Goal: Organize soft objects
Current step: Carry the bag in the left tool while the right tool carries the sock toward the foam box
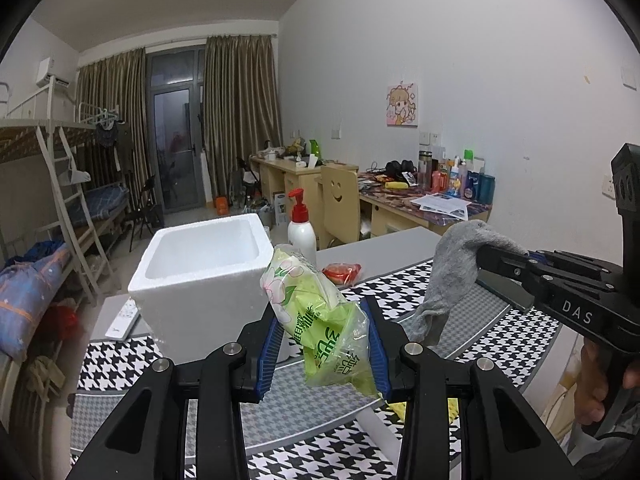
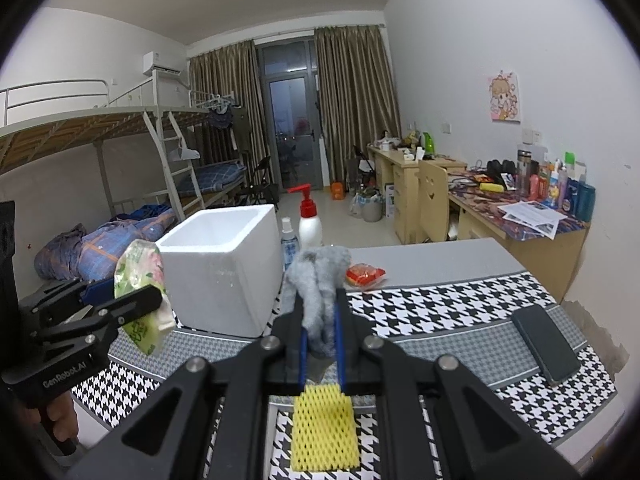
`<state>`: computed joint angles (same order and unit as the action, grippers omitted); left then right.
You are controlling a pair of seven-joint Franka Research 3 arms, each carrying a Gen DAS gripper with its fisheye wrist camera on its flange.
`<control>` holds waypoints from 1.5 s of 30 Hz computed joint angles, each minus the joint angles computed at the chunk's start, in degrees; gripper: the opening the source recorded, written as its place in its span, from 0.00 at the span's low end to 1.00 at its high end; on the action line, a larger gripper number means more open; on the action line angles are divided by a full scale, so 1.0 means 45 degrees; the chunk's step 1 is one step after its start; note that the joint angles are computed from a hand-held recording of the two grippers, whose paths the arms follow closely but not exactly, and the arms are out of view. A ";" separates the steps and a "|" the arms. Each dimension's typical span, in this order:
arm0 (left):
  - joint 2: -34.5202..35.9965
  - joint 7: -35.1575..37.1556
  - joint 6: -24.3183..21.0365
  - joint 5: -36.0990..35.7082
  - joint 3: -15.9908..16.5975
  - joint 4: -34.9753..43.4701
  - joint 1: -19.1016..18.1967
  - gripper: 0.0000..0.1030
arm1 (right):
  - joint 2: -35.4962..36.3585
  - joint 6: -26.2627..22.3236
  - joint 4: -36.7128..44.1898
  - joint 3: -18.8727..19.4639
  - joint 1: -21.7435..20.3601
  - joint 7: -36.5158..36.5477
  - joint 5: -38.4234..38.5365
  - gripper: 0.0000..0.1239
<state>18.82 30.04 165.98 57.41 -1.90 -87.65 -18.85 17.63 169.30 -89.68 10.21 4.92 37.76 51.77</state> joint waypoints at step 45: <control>0.1635 0.2187 -0.1014 -0.1492 0.0539 0.3242 -0.0210 0.39 | 0.1827 -0.0806 0.3413 -0.0242 0.0487 0.2935 -0.3760 0.11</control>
